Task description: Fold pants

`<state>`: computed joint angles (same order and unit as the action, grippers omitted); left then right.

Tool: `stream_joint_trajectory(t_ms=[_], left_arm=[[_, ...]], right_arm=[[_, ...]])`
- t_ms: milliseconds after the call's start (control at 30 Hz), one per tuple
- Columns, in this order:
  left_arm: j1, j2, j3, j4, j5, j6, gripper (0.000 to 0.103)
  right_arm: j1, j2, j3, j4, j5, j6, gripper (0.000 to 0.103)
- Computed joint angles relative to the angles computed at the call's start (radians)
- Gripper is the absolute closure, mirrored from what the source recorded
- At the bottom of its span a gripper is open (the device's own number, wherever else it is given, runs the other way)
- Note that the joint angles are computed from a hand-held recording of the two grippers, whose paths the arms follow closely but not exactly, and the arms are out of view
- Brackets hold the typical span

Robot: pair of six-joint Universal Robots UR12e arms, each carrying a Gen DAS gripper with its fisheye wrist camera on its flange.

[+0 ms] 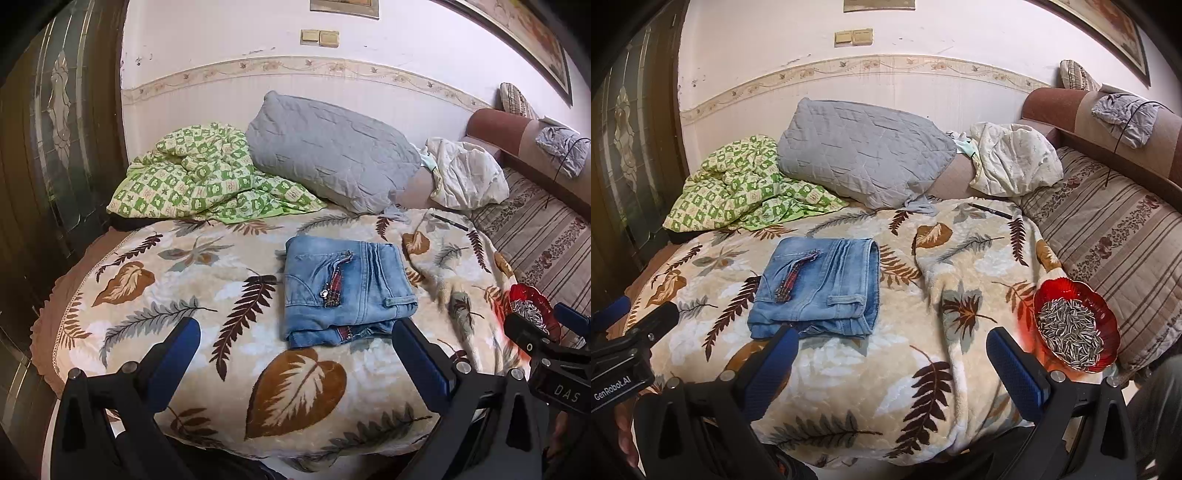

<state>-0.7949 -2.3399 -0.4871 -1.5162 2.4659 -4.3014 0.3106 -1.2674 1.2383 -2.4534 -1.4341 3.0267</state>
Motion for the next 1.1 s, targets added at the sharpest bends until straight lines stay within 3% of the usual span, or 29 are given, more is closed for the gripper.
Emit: stream_joint_trajectory(t_ms=[1100], left_arm=[[0.002,-0.009,0.014,-0.005,-0.014,0.005,0.000]], right_arm=[[-0.001,0.004,0.007,0.008,0.007,-0.001,0.000]])
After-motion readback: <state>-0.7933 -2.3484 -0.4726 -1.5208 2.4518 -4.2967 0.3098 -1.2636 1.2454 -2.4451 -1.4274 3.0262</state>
